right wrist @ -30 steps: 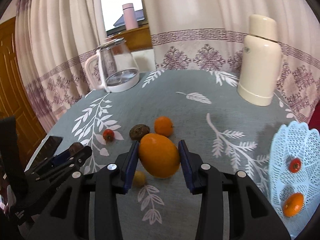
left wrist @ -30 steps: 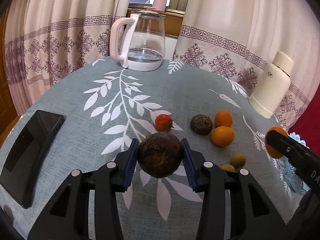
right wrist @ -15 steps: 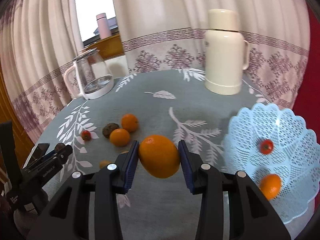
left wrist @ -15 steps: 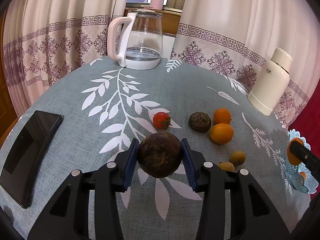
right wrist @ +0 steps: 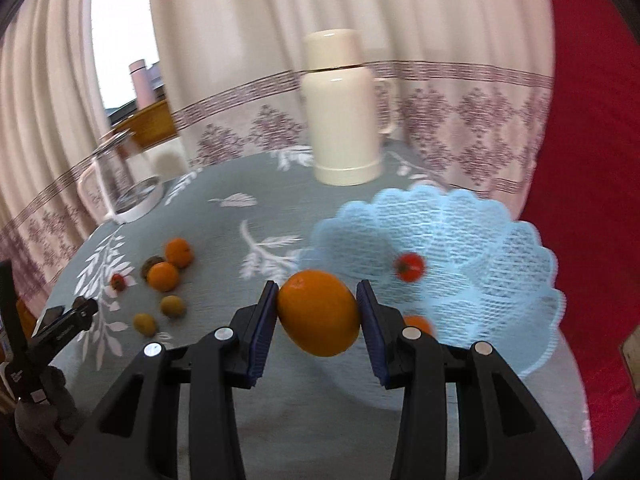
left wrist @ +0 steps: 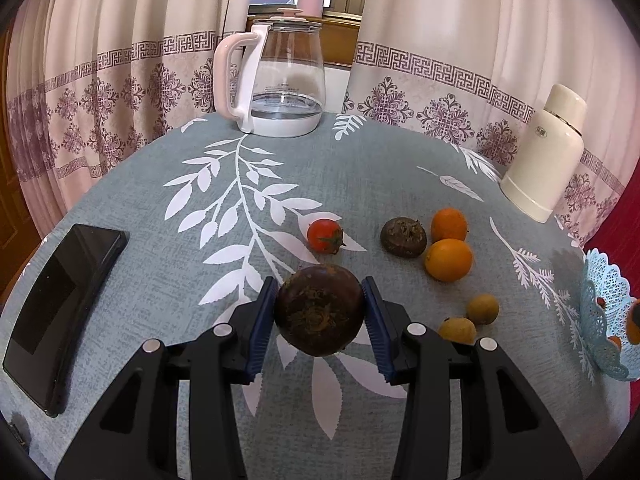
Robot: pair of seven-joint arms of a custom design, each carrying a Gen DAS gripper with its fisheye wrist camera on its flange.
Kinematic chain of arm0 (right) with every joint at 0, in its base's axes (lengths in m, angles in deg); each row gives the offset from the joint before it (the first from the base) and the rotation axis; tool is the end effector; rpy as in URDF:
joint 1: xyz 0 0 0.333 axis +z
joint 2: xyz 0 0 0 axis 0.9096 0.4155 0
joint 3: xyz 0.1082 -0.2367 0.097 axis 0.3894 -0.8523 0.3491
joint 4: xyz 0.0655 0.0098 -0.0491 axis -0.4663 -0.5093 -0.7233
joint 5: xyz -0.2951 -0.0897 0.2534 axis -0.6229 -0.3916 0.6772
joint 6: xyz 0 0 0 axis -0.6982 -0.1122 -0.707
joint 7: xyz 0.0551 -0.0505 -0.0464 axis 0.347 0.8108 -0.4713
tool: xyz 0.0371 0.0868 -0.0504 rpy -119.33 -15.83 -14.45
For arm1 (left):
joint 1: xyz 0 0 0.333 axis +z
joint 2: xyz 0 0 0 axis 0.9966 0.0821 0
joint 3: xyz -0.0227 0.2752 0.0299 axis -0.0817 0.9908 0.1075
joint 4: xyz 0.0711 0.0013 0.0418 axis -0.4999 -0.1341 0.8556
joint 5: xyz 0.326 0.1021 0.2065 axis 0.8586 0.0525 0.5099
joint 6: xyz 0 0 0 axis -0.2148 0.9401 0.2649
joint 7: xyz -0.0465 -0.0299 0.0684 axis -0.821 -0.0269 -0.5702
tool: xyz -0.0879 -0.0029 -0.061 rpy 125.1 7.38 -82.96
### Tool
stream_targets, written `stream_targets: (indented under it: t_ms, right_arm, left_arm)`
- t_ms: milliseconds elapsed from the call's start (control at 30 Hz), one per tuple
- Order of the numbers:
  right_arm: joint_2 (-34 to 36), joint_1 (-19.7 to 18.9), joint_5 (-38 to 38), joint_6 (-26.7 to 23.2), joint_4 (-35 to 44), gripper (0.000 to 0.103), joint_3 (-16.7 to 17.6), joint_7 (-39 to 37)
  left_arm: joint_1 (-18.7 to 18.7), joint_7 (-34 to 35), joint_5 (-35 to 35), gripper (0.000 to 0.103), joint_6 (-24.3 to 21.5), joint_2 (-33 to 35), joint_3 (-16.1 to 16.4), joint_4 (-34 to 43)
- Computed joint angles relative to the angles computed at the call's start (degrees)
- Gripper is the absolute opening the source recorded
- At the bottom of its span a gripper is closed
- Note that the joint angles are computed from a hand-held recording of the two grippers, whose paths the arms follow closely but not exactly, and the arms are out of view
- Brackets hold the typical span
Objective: Organize fruits
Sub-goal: 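Carry the orange into the blue basket and open the right gripper while the left holds the brown fruit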
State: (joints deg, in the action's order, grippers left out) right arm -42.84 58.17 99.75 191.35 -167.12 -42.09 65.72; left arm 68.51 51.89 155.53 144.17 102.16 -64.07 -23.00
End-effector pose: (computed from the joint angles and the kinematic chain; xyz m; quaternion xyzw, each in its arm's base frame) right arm 0.6882 -0.0411 0.3408 -0.7010 0.5411 -0.2003 0.4192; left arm 0.5852 -0.2264 0.3002 -0.8075 0.3889 -0.2538 0.3637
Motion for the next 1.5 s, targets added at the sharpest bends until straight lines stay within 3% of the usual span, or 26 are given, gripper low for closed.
stream_targets:
  t_ms: [233,1000,1233,1333,1500]
  right_arm:
    - [1.91,-1.82,-1.19,1.84,1.94,0.041,-1.11,3.29]
    - [7.39,-5.87,-7.75,5.95,6.12,0.041,1.44,10.45]
    - [7.57,-7.17,-6.98,5.9,6.28,0.042,2.84,9.54]
    - [7.4,-8.44,-3.51,7.07,6.3,0.052,4.4,6.6]
    - [7.09,-8.42,0.03,6.79,6.37,0.052,4.04,4.08]
  left_arm:
    - [-0.58,1.67,-1.04,0.044,-1.88,0.44,-0.2,0.75]
    - [-2.38,5.79,-3.84,0.044,-3.53,0.36,-1.08,2.5]
    - [-3.7,7.0,-3.04,0.044,-4.13,1.0,-1.21,4.54]
    - [-4.23,7.72,-2.71,0.044,-4.16,1.43,-1.27,5.48]
    - [-4.94,9.23,-2.99,0.044,-3.63,2.49,-1.18,7.38]
